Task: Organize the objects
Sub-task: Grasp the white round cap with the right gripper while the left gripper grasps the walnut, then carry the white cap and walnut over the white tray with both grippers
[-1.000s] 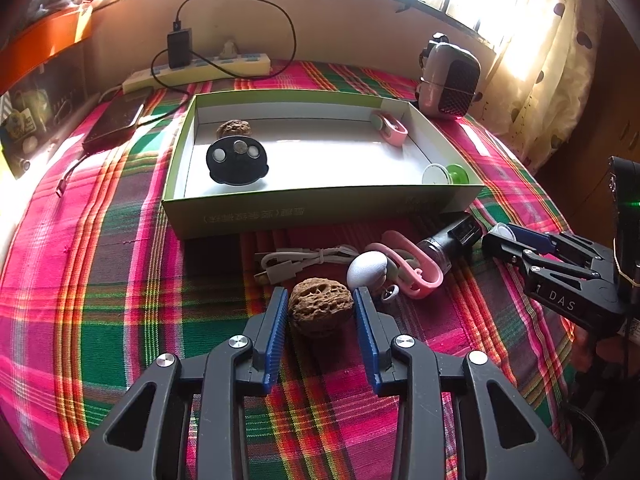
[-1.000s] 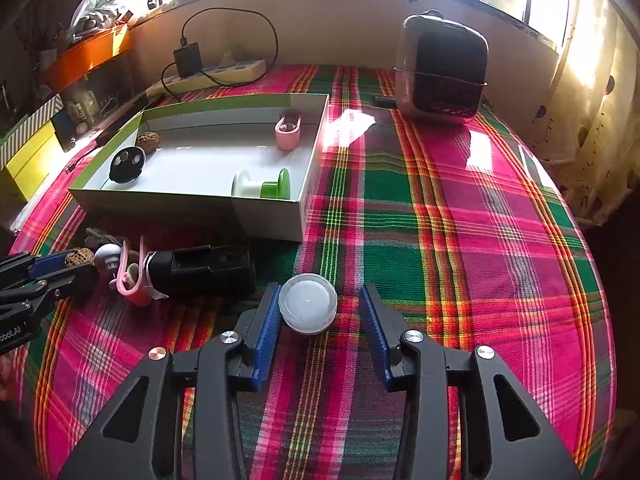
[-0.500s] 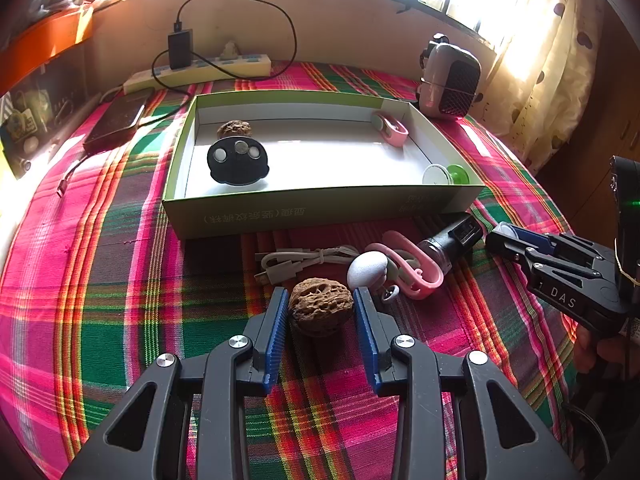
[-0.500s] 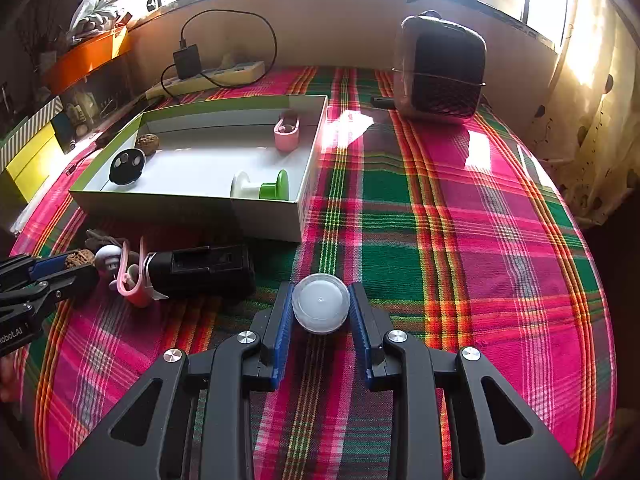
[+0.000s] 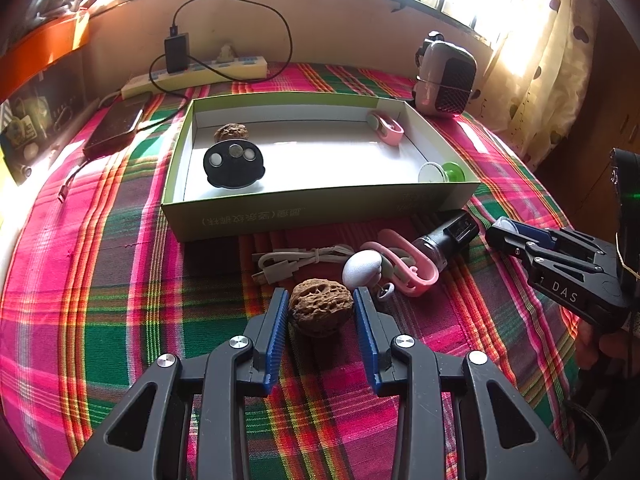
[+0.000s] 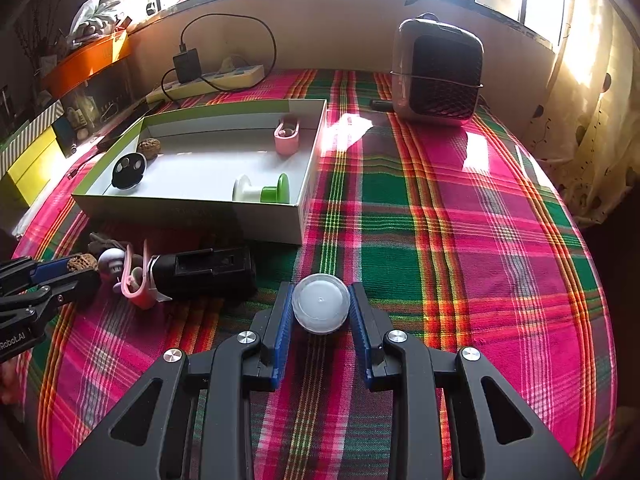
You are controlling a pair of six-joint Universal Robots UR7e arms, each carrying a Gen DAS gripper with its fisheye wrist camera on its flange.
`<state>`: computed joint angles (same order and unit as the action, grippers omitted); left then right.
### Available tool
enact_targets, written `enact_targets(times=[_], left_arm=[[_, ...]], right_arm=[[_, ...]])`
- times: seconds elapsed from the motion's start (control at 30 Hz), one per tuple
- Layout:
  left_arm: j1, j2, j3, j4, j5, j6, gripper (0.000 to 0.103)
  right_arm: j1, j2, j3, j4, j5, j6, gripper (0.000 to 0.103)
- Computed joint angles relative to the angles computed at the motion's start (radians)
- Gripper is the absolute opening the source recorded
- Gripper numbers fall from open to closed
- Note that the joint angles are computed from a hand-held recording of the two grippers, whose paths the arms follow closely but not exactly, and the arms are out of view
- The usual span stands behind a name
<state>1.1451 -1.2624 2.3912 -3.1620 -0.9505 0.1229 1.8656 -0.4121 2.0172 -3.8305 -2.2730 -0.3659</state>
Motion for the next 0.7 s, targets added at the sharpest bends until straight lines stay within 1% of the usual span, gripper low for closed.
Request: enact_targets(times=[0.3, 0.5, 0.7], left_arm=[[-0.024, -0.024, 0.000, -0.004, 0.007, 0.004, 0.031], [-0.028, -0.026, -0.030, -0.003, 0.004, 0.014, 0.031], [-0.020, -0.004, -0.082, 0.005, -0.004, 0.029, 0.031]], right_arm=[[0.021, -0.016, 0.001, -0.020, 0.003, -0.010, 0.029], [0.037, -0.025, -0.018, -0.011, 0.012, -0.025, 0.029], [0.045, -0.032, -0.053, 0.016, 0.025, -0.037, 0.029]])
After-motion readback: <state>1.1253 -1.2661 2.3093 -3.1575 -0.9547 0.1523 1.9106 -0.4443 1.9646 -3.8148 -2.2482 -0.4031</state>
